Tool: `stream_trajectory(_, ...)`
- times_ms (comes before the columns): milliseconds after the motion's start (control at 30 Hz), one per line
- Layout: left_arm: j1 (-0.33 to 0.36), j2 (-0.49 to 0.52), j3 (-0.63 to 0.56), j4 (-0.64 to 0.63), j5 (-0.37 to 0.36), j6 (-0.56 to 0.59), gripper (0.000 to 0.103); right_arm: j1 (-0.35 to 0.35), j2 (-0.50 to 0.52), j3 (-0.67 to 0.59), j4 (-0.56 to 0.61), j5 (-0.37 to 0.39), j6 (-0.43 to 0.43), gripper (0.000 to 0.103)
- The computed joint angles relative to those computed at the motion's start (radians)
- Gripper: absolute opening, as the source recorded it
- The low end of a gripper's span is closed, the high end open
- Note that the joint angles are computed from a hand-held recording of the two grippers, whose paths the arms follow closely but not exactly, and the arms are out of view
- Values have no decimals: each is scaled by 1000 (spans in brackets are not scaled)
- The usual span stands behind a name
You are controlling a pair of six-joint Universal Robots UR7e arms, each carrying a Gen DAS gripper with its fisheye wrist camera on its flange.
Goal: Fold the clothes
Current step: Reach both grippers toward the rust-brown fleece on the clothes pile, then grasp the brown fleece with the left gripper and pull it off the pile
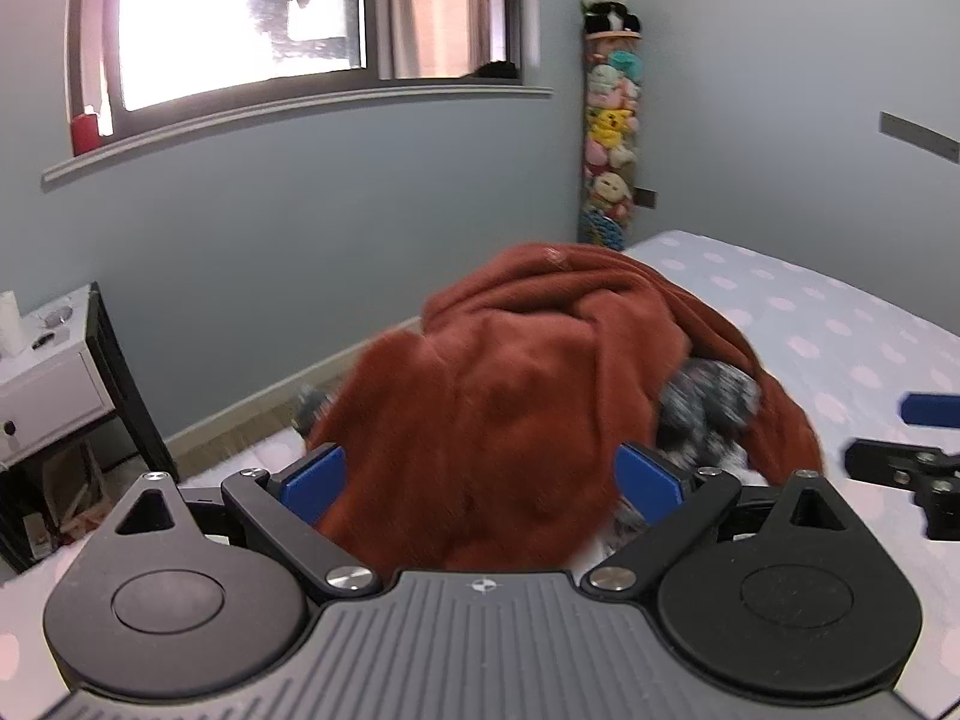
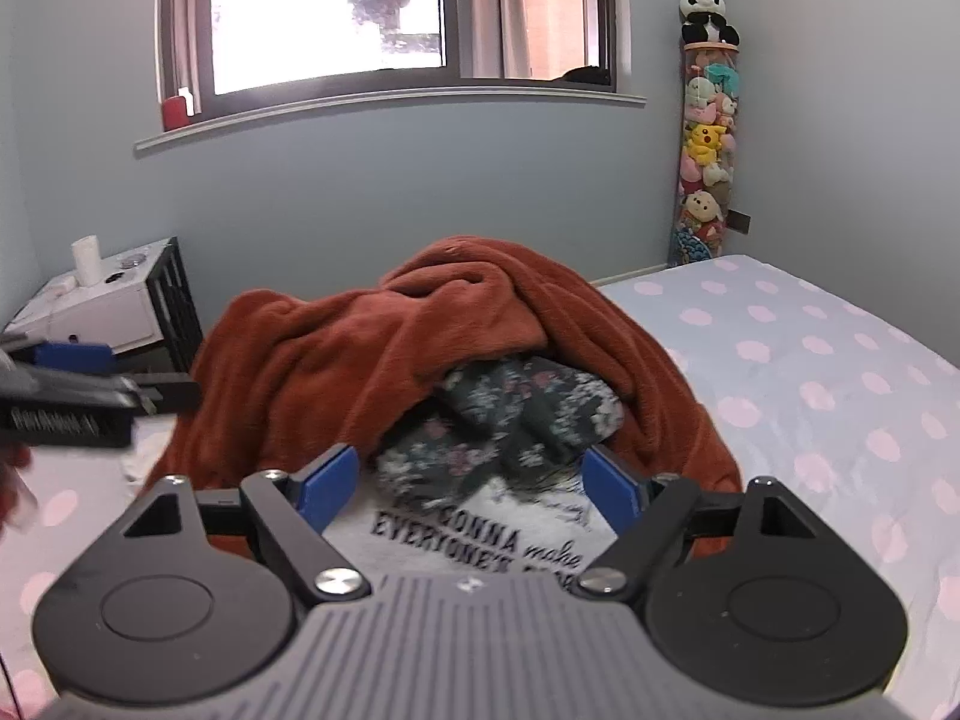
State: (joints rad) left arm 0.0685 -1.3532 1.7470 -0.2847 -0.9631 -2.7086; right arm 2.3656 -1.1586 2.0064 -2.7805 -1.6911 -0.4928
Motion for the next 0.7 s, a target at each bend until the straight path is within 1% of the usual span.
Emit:
stream_trajectory(33,9,-11,-2,22,-2,-8,98,-8,19,-15,-2,-2,-7,71)
stream_trajectory(100,29,-35,0,64,-6,-32,98,-23,56,-46,-4,-5,-20,68)
stream_trajectory(200,65,-78,12,112,-4,-62,98,-40,113,-90,-18,-6,-38,67)
stream_trajectory(367,117,-150,49,133,23,-80,98,-62,260,-199,-78,5,-115,67)
stream_trajectory(400,129,-163,56,134,28,-83,98,-67,293,-225,-87,4,-129,64)
stream_trajectory(433,138,-176,64,135,32,-86,98,-69,325,-254,-91,-3,-137,60)
stream_trajectory(500,153,-208,80,128,49,-85,96,-75,387,-311,-93,-14,-147,56)
stream_trajectory(533,157,-224,88,125,58,-85,95,-77,413,-334,-94,-14,-150,56)
stream_trajectory(567,161,-241,95,124,68,-84,90,-79,438,-356,-94,-13,-153,56)
stream_trajectory(600,164,-257,102,122,79,-84,81,-82,459,-375,-93,-7,-157,56)
stream_trajectory(633,166,-275,109,119,92,-83,76,-83,477,-389,-94,-2,-164,56)
stream_trajectory(667,162,-299,119,111,112,-84,62,-82,495,-401,-101,-5,-170,56)
stream_trajectory(700,154,-327,132,97,137,-89,46,-80,512,-414,-109,-10,-176,50)
